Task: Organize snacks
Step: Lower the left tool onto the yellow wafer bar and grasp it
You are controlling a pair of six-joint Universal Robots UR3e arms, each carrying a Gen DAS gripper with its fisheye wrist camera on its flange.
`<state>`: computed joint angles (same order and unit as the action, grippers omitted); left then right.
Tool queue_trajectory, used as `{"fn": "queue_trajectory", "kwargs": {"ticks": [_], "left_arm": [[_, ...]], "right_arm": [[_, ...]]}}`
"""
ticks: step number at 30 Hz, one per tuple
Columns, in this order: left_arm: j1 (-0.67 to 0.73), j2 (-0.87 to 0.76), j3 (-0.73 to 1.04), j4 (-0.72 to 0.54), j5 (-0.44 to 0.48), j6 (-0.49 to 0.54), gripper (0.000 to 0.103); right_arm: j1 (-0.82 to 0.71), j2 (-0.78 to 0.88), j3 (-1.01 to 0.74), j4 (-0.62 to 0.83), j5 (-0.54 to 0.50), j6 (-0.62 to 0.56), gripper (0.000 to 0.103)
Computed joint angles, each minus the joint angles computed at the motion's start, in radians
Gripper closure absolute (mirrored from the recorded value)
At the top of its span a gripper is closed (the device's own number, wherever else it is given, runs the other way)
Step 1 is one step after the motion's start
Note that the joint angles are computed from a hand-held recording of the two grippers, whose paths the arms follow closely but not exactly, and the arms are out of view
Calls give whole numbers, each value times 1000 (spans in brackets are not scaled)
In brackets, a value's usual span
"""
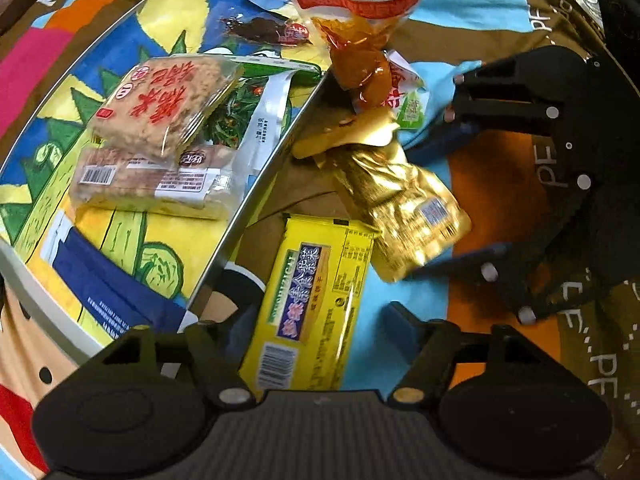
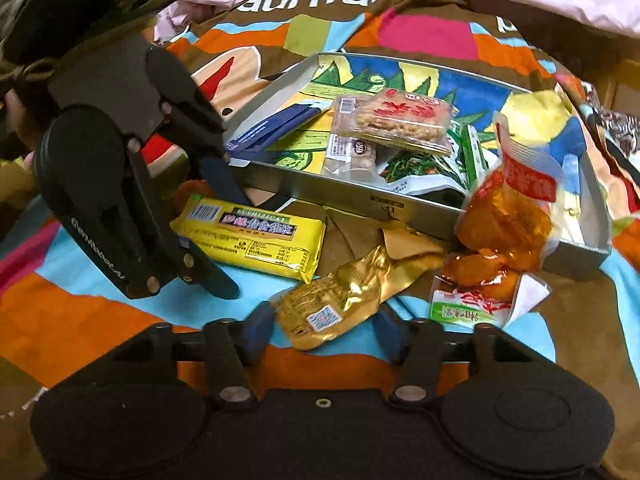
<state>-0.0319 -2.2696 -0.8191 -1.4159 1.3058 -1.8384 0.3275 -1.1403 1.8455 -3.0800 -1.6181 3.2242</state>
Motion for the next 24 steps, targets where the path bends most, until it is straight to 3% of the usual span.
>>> {"fn": "queue_trajectory", "kwargs": {"ticks": [3,9,14,18,20,24], "left_arm": [[-6,19,-18,1,21,-41,50],[2,150,-221,74,31,-194,51],[54,318,-482,200,3,-505,52],[115,463,-702,304,-48,-723,51],[147,550,-829,370,-75,-802,51],[190,646,-1009,515,-123,-924,51]], "right_arm": [[-15,-17,9,12,27,20,67],[-55,-82,69,24,102,82,89],[-95,-167,135,75,158,112,92],[-145,-259,215,104,227,144,88],[-175,-284,260,73,274,172,71],[-185,-258,291,-40,282,222,59]]}}
